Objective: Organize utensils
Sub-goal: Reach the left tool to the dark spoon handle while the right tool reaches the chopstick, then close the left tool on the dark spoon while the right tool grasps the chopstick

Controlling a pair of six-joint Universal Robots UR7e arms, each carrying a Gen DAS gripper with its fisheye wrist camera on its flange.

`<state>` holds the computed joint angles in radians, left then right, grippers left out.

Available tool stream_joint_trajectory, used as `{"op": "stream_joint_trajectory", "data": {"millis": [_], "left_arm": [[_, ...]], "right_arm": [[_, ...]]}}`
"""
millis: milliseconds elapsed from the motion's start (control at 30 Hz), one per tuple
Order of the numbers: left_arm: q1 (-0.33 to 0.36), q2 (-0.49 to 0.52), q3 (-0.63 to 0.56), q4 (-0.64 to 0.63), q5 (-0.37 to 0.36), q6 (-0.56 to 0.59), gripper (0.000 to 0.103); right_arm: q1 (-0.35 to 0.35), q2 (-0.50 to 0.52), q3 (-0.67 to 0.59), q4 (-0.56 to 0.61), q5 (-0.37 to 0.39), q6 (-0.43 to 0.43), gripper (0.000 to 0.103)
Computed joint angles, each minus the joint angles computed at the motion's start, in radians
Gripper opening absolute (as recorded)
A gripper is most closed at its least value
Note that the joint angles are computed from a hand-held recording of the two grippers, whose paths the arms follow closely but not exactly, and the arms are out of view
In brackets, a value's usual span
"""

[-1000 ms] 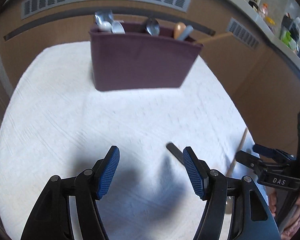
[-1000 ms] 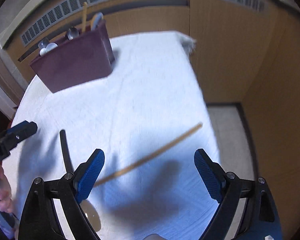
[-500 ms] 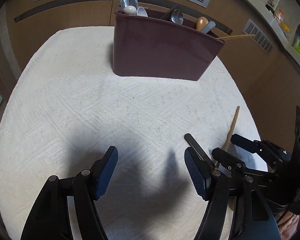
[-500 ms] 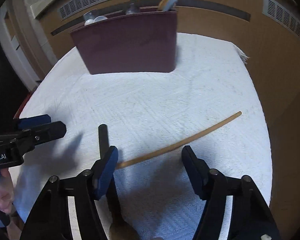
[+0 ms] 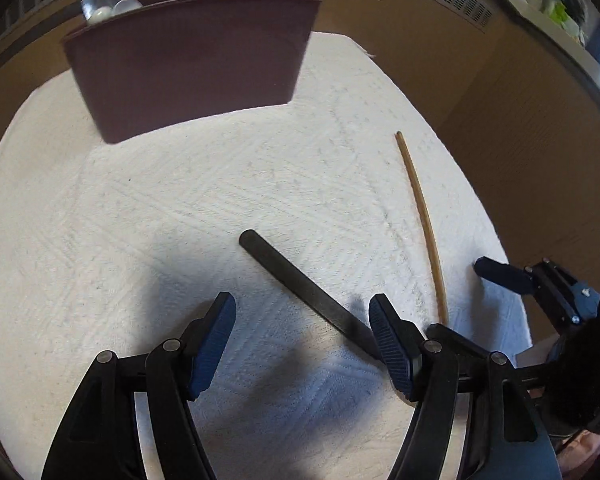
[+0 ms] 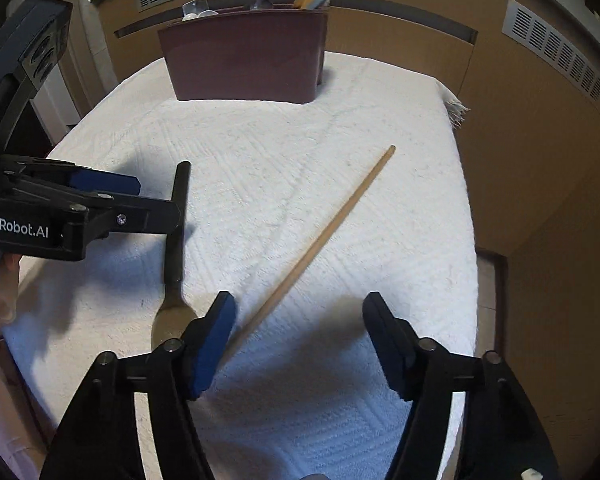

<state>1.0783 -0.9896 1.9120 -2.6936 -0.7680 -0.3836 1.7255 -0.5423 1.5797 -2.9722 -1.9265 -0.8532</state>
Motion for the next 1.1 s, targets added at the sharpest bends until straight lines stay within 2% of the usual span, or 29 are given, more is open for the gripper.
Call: {"op": "stream_joint_trajectory", "data": {"millis": [67, 133, 267, 333, 367, 433, 467, 500, 600, 633, 700, 767, 833, 867, 1000, 1100], "left_arm": [[-0.016, 0.021, -0.009, 0.031, 0.061, 0.028, 0.070], [-0.024, 0.024, 0.003, 0.015, 0.088, 0.079, 0.070], [-0.041, -0.002, 0.052, 0.014, 0.171, 0.154, 0.070], [-0.039, -0.024, 0.075, 0.053, 0.226, 0.149, 0.070], [-0.032, -0.041, 0.091, 0.031, 0.221, 0.164, 0.072], [-0.015, -0.080, 0.096, 0.080, 0.213, 0.104, 0.072], [-0.007, -0.101, 0.099, 0.085, 0.190, 0.077, 0.072], [0.007, -0.125, 0.101, 0.064, 0.124, 0.064, 0.072], [0.062, -0.161, 0.076, 0.043, -0.131, 0.030, 0.066], [0.074, -0.155, 0.060, 0.044, -0.185, 0.015, 0.063], [0.072, -0.126, 0.026, 0.049, -0.192, 0.022, 0.057], [0.071, -0.088, -0.019, 0.071, -0.207, 0.038, 0.041], [0.061, -0.043, -0.057, 0.090, -0.188, 0.046, 0.034], [0.046, -0.016, -0.072, 0.089, -0.143, 0.064, 0.031], [0.009, 0.042, -0.089, 0.087, -0.019, 0.174, 0.027], [-0.003, 0.034, -0.066, 0.099, 0.023, 0.235, 0.027]], "right_arm": [[-0.007, -0.007, 0.015, -0.019, 0.011, 0.005, 0.077], [-0.009, -0.008, 0.023, -0.025, 0.010, 0.003, 0.084], [-0.007, -0.005, 0.027, -0.035, 0.015, 0.017, 0.091], [-0.007, -0.005, 0.018, -0.009, 0.023, 0.050, 0.097], [-0.009, -0.005, 0.016, -0.001, 0.030, 0.066, 0.101], [-0.010, -0.005, 0.017, -0.001, 0.039, 0.102, 0.103], [-0.009, -0.003, 0.019, -0.008, 0.036, 0.105, 0.103], [-0.007, -0.001, 0.017, -0.007, 0.027, 0.101, 0.103], [-0.004, 0.000, 0.007, 0.016, 0.016, 0.116, 0.103], [-0.003, -0.002, 0.003, 0.029, 0.012, 0.136, 0.103], [0.000, -0.005, 0.002, 0.044, -0.005, 0.155, 0.103], [0.007, -0.001, 0.007, 0.033, -0.030, 0.132, 0.103], [0.013, 0.004, 0.027, -0.016, -0.048, 0.034, 0.103], [0.011, -0.001, 0.042, -0.041, -0.037, 0.010, 0.102], [-0.005, -0.043, 0.083, -0.063, 0.028, 0.002, 0.100], [-0.002, -0.048, 0.094, -0.132, 0.032, -0.027, 0.093]]}}
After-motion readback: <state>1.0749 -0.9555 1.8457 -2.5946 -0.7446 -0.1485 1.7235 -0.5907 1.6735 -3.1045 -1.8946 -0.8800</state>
